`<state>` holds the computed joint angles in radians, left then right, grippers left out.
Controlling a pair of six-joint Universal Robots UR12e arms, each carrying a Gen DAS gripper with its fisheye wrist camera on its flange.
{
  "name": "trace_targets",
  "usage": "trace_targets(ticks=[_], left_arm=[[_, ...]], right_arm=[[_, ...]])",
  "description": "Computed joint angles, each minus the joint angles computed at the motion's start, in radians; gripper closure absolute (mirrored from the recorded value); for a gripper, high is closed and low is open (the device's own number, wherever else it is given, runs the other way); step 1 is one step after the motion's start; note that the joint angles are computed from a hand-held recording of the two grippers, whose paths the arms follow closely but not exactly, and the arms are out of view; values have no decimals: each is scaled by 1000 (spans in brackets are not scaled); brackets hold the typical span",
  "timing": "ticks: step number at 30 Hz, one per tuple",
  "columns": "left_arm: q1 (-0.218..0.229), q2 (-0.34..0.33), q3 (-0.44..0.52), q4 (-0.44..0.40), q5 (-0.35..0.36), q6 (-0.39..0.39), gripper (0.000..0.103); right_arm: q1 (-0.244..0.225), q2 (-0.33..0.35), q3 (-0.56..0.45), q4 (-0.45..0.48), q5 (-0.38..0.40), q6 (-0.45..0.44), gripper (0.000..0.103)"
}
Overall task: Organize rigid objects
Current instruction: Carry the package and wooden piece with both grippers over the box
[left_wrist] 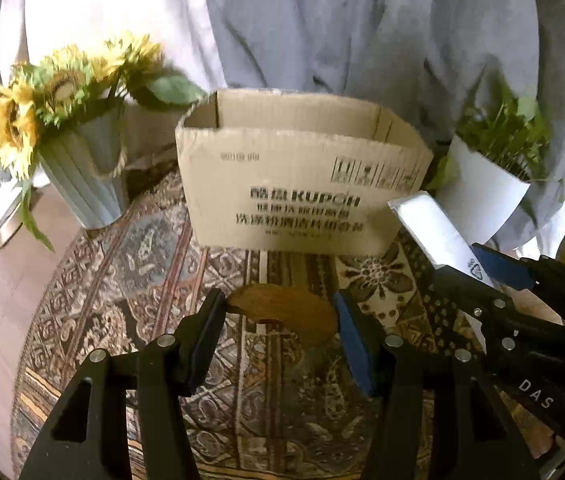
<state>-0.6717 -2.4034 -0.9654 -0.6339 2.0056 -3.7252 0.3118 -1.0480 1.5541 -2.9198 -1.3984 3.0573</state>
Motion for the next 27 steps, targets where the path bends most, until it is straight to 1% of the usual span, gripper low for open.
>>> trace_targets(ticks=[1,2,7,8,14,18,21,23,27], left_arm=[[1,4,-5,9,-3,6,48],[2,9,-11,24,-4,18,48],[10,27,-25,64,-29,57,48],[12,30,-24,67,-34,61,48],[19,35,-5,103,-16,122,48],[24,34,24,95,-6,171,48],[30,30,53,66,-2,179,48],[38,30,63,63,-14,183,48],[50,18,105,33,-26,200,48]], right_arm=[[2,-3,1,-5,-5,7,62],[4,-9,0,8,-7,16,62],[18,-23,0,-28,-37,28,62],[20,-20,0,-59,-40,18,62],[33,-22,-36,-52,-71,22,62],[40,-17,-66,-45,-79,0,62],[41,-12,-94,-24,-76,-18,62],[42,-5,-118,-6,-79,-30,62],[41,15,-179,47,-70,-43,62]])
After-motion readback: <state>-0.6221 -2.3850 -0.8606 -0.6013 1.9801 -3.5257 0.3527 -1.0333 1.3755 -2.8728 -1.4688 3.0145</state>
